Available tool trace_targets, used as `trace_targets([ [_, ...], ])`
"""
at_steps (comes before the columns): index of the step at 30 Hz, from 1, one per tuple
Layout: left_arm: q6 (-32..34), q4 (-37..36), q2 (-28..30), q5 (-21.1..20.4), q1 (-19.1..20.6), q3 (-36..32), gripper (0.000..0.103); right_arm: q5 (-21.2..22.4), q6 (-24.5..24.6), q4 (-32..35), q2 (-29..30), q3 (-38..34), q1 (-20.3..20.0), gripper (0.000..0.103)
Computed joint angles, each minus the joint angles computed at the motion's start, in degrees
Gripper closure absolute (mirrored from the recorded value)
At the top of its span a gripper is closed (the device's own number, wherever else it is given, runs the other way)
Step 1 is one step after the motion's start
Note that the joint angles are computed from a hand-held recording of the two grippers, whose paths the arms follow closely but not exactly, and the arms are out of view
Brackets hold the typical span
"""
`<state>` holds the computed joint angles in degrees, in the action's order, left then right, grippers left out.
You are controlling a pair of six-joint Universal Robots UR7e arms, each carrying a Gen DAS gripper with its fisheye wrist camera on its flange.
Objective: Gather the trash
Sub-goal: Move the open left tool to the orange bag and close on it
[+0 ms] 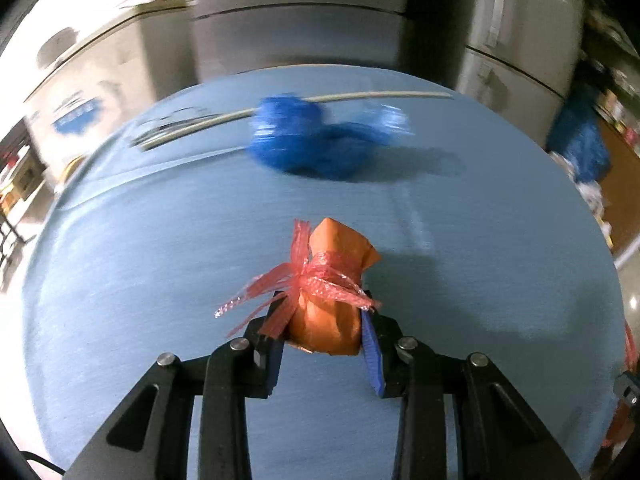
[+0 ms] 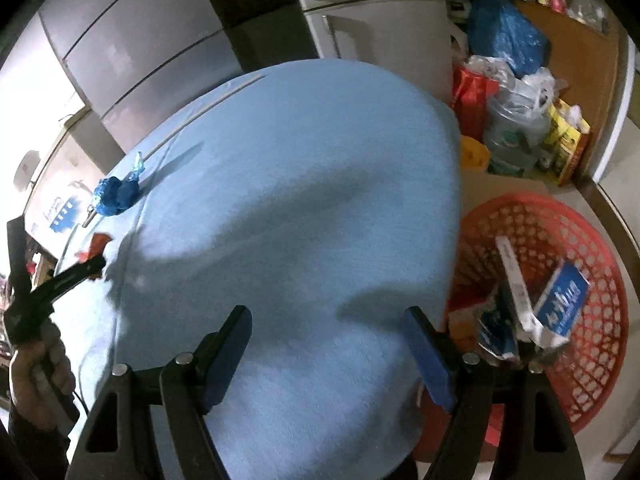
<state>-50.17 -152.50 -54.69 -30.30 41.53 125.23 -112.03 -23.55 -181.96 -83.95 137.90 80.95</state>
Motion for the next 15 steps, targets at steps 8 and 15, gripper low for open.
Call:
trace_targets([
  [8, -4.45, 3.66, -2.32, 2.60, 1.01, 2.48, 0.067, 0.58, -2.21, -1.42, 10.57, -5.79, 8.17, 0.022],
  [15, -2.35, -1.18, -1.51, 3.56, 0.84, 3.63, 0.066, 2.88, -6.95, -2.16, 21.53, -14.73, 15.71, 0.022],
])
